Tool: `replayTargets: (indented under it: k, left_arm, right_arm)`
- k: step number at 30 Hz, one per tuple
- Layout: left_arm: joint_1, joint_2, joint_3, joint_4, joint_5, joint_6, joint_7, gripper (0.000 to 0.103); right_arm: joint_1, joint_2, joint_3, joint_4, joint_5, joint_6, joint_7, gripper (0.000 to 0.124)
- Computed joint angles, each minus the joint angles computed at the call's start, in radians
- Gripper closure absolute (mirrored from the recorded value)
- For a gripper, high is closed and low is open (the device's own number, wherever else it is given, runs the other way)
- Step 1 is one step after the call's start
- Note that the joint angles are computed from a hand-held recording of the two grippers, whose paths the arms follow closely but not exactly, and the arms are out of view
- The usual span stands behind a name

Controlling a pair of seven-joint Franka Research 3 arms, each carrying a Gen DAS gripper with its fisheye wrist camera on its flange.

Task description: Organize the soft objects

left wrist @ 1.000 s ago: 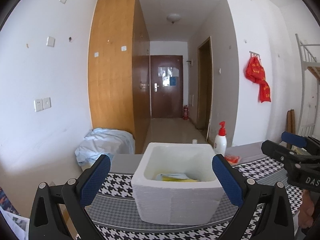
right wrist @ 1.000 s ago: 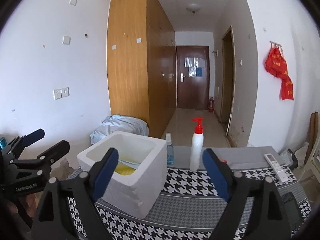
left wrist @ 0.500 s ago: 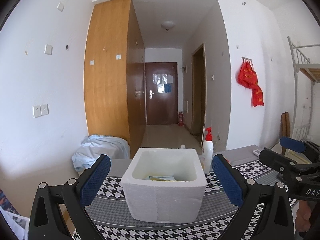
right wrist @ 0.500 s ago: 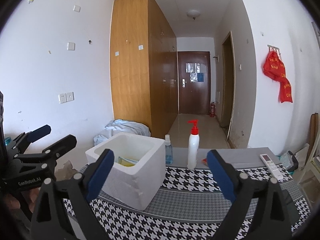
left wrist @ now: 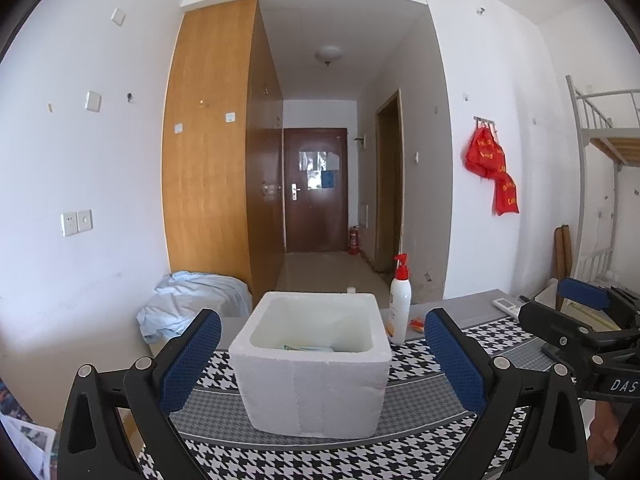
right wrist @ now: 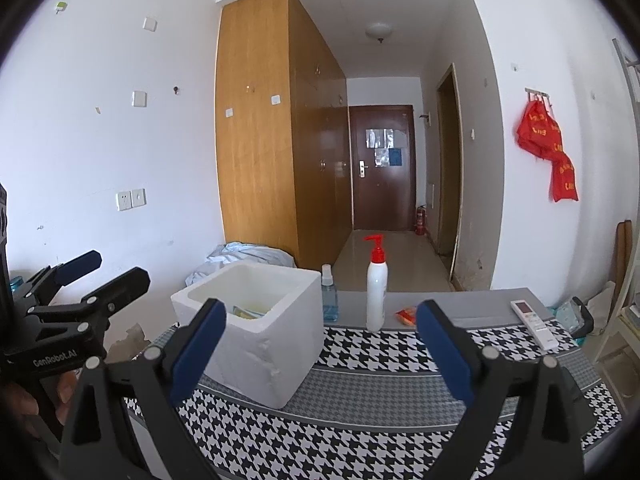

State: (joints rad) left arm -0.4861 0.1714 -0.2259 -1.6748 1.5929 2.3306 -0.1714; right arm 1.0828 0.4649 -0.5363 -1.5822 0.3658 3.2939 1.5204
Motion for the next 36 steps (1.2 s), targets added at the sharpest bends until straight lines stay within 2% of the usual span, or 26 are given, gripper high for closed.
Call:
replayTargets:
  k: [4,11,13,20,22,24,31,34,36]
  left_arm:
    - [-0.006,0.003,-0.002,-0.003,-0.005,-0.011,0.006,0.001]
    - [-0.010,0.001,-0.004,-0.020,0.002,-0.007,-0.022,0.001]
    - [-0.011,0.003,-0.005,-0.024,0.008,-0.009,-0.038,0.001]
    - [-0.008,-0.002,-0.005,-0.059,0.034,0.003,-0.099,0.001]
    - [-0.010,-0.004,-0.007,-0.075,0.048,-0.009,-0.121,0.001]
    - [-0.012,-0.008,-0.011,-0.092,0.057,-0.031,-0.144,0.001]
    - [-0.007,-0.010,-0.021,-0.116,0.060,-0.035,-0.157,0.001]
    - [-0.009,-0.008,-0.021,-0.122,0.059,-0.038,-0.165,0.001]
    - [-0.009,-0.007,-0.022,-0.124,0.057,-0.034,-0.169,0.001]
  right_arm:
    - [0.006,-0.009,-0.002,-0.013,0.004,0.009,-0.011,0.026]
    - [-0.009,-0.032,0.036,-0.052,0.030,0.028,-0.050,0.026]
    - [0.014,-0.026,0.014,-0.060,0.051,0.036,-0.070,0.026]
    - [0.007,-0.029,0.052,-0.105,0.130,0.135,-0.154,0.026]
    - [0.012,-0.028,0.051,-0.112,0.166,0.132,-0.175,0.026]
    - [-0.030,-0.040,0.107,-0.126,0.167,0.144,-0.188,0.026]
    - [-0.109,-0.059,0.216,-0.155,0.205,0.173,-0.250,0.026]
    - [-0.187,-0.074,0.308,-0.169,0.188,0.180,-0.254,0.026]
    - [-0.195,-0.075,0.323,-0.168,0.210,0.179,-0.278,0.026]
